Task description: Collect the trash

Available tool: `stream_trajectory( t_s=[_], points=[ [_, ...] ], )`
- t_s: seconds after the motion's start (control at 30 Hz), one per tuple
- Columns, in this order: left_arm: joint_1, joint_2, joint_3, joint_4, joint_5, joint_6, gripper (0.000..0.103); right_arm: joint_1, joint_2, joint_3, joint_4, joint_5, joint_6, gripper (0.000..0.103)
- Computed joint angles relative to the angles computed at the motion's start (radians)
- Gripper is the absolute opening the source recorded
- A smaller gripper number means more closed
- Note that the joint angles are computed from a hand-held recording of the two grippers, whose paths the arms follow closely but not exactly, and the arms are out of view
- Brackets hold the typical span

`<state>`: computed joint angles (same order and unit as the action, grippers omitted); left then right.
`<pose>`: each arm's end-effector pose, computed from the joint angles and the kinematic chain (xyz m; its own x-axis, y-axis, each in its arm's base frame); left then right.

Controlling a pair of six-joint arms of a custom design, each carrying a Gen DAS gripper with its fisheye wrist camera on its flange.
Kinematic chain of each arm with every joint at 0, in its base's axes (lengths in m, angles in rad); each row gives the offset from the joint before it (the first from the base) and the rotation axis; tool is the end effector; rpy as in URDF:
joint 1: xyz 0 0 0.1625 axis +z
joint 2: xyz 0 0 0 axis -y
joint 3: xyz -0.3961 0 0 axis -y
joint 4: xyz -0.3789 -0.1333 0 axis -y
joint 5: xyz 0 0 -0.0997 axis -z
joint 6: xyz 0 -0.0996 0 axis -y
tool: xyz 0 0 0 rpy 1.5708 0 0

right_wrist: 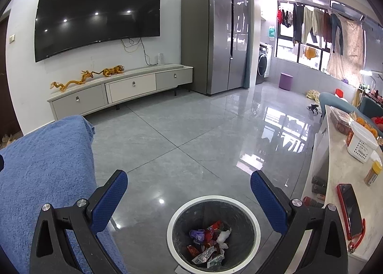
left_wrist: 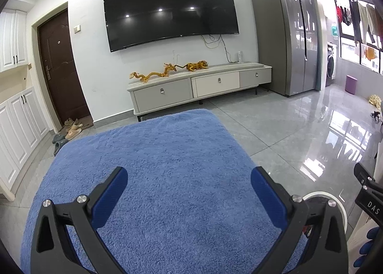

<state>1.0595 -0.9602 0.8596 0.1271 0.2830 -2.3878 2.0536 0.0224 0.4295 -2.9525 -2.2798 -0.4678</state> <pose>-0.1082 -0.6608 0.4247 -0.5111 -0.4949 -0.7027 0.4976 0.4963 -0.7114 0.4585 -0.7273 0.0229 -0.6911 -0.1408 0.7089 -0.6602 0.5222 -0.5398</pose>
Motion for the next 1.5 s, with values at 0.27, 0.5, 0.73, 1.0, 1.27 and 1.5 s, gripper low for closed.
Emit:
stream_trajectory(
  t_s=[0.27,0.5,0.73,1.0,1.27,1.5],
  points=[
    [0.002,0.039,-0.041,0.032,0.011,-0.013,0.103,-0.012,0.001,-0.009,0.007,-0.008,0.012,0.103],
    [0.001,0.043,-0.037,0.015,0.015,-0.007,0.103,-0.017,0.002,-0.021,0.019,-0.014,0.025,0.103],
    [-0.004,0.027,-0.023,0.006,0.022,-0.015,0.103,-0.016,-0.009,0.001,-0.011,-0.011,0.019,0.103],
    [-0.015,0.009,-0.006,0.007,0.018,-0.02,0.103,-0.011,-0.035,0.049,-0.052,-0.005,0.009,0.103],
    [-0.021,-0.007,0.014,-0.006,0.018,-0.021,0.103,-0.005,-0.05,0.079,-0.08,-0.003,-0.001,0.103],
    [-0.02,0.001,-0.014,0.05,0.021,-0.071,0.103,0.0,-0.045,0.071,-0.087,-0.006,-0.005,0.103]
  ],
)
